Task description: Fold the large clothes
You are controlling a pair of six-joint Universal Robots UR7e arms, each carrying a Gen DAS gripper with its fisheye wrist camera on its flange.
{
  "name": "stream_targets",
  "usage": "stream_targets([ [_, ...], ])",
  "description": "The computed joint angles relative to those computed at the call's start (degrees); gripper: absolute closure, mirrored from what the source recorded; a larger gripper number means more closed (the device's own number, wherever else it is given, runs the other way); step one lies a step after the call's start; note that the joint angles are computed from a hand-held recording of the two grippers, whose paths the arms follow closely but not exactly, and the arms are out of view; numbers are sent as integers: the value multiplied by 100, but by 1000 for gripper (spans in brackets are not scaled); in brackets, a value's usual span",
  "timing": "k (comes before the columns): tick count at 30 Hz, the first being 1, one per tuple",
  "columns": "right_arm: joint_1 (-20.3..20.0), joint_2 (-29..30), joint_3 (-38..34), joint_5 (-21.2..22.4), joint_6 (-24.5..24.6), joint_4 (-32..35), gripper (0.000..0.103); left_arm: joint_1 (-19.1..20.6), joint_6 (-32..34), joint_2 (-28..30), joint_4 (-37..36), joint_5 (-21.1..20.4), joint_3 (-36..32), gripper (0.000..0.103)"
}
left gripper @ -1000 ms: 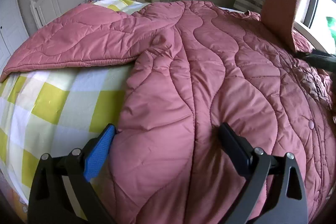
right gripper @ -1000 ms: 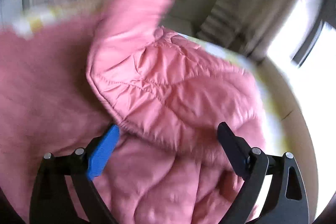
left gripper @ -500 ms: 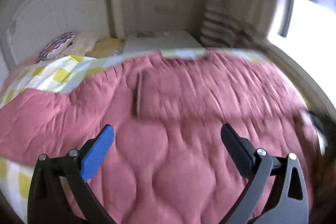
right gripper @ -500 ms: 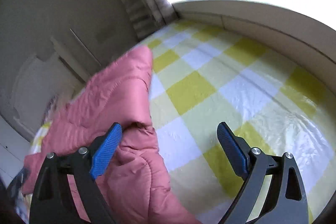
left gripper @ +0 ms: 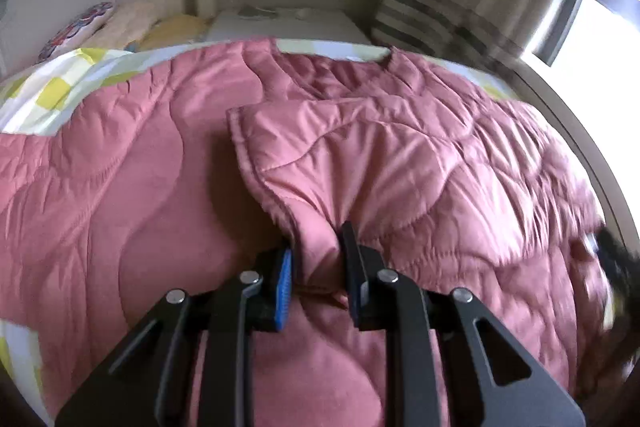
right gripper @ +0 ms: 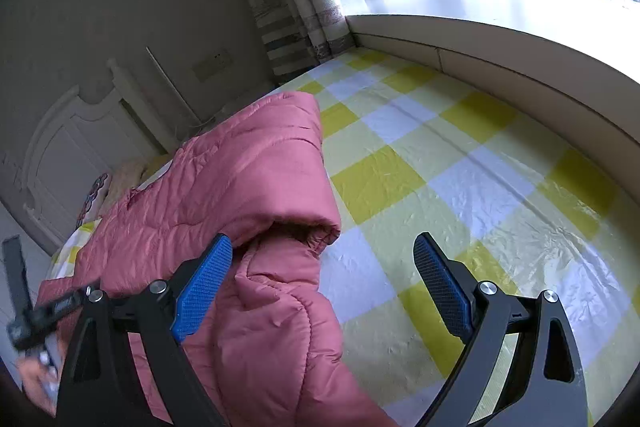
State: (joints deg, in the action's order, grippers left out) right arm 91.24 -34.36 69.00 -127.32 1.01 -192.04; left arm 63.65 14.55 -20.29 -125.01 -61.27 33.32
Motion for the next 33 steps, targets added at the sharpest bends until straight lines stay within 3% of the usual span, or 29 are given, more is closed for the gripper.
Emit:
stream_targets([
  [1, 17, 5, 30, -47, 15, -37, 13, -4, 10, -145, -293, 127, 313, 79],
  [3, 56, -21, 160, -115, 38, -124, 13, 5, 42, -192, -1027, 577, 538, 65],
  [5, 56, -21, 177, -103, -6, -208, 13, 87, -248, -59, -1206, 885, 242, 30],
  [7, 61, -68, 332, -16, -53, -394, 13, 249, -566, -147, -1047, 292, 183, 28],
  [9, 114, -54, 375, -159, -112, -572, 14, 327, -437, -245, -1144, -101, 359, 27],
  [10, 189, 51, 217, -376, -332, -731, 21, 361, -447, -258, -1028, -275, 347, 27],
  [13, 392, 332, -292, -587, -1233, -833, 28, 390, -490, -228, -932, -498, 273, 27],
  [15, 571, 736, -1075, -846, -2166, -540, 28, 395, -474, -269, -952, -508, 345, 26],
  [17, 637, 1100, -1818, -1038, -2646, 14, 29, 409, -438, -255, -927, -514, 327, 24],
  [19, 575, 1249, -2312, -1146, -2274, 1035, 29, 405, -428, -232, -917, -507, 309, 22],
  [21, 306, 1067, -2224, -910, -1192, 2162, 29, 405, -414, -223, -870, -524, 278, 20],
  [23, 156, 840, -1946, -755, -599, 2497, 28, 403, -385, -189, -818, -510, 217, 18],
  [26, 168, 540, -1539, -459, -501, 2176, 29, 357, -280, -137, -747, -351, 167, 14],
  [29, 240, 589, -1632, -496, -903, 1797, 29, 313, -202, -101, -705, -227, 147, 10],
  [31, 260, 799, -2082, -866, -888, 2395, 29, 319, -208, -102, -693, -270, 141, 8],
  [33, 143, 868, -2292, -1093, -278, 3365, 27, 339, -241, -112, -677, -361, 130, 6],
])
